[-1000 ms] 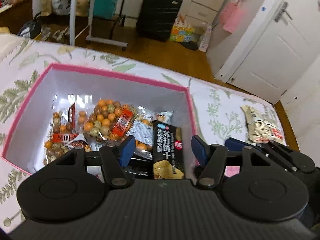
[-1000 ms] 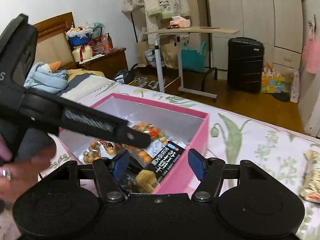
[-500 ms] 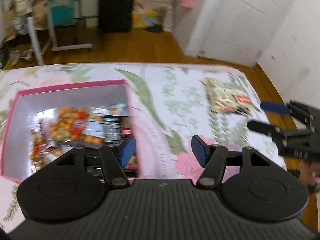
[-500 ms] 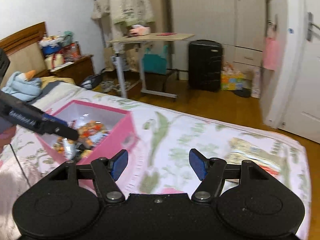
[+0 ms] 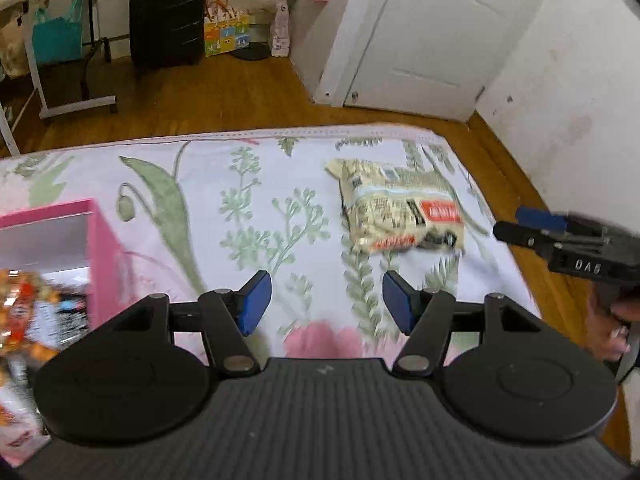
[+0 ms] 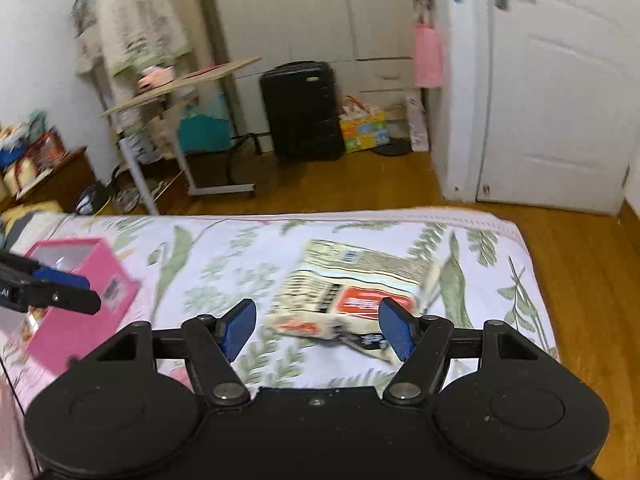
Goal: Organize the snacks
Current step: 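Move the left gripper to the cream cracker bag and grasp it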
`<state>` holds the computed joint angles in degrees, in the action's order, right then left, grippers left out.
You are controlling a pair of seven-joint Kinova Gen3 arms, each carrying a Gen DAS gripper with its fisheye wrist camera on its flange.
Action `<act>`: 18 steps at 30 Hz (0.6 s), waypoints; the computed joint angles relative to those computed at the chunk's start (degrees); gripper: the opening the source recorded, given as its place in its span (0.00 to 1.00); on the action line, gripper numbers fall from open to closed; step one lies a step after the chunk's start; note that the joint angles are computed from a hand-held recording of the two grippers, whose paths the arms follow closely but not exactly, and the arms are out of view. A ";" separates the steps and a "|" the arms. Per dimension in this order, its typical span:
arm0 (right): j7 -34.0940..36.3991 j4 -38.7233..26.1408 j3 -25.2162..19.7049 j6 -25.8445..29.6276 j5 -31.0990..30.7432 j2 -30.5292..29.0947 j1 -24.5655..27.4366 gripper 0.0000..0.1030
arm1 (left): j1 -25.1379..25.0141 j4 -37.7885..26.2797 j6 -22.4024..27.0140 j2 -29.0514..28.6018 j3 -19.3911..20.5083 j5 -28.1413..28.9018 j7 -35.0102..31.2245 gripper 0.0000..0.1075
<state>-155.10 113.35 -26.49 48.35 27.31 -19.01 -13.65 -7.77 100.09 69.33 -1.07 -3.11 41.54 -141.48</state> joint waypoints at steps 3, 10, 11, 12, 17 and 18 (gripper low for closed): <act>-2.01 4.46 3.72 -6.99 -0.77 -0.85 1.76 0.71 | 2.42 0.42 -5.01 1.99 2.48 0.27 4.82 0.56; -5.79 9.91 3.24 -17.79 3.05 3.68 9.83 0.76 | 9.13 -1.75 -15.29 8.96 7.99 -3.14 13.84 0.56; -4.84 9.34 4.61 -17.56 1.13 5.16 9.68 0.76 | 9.80 -2.19 -16.40 10.33 8.59 -3.28 15.03 0.56; -4.10 9.19 7.05 -18.26 -1.20 6.32 8.81 0.76 | 10.44 -2.45 -17.66 11.50 9.09 -3.57 16.46 0.56; -2.47 12.18 20.32 -27.03 -12.85 10.16 3.36 0.71 | 11.87 -4.47 -20.36 18.22 10.87 -3.15 23.31 0.56; -2.03 13.23 22.97 -29.36 -15.18 10.37 1.68 0.64 | 10.20 -4.18 -20.38 19.31 12.39 -1.38 23.41 0.57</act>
<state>-157.12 126.58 -3.52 18.99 12.13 -8.64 -11.97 2.43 95.90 48.95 18.24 9.28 40.17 -118.07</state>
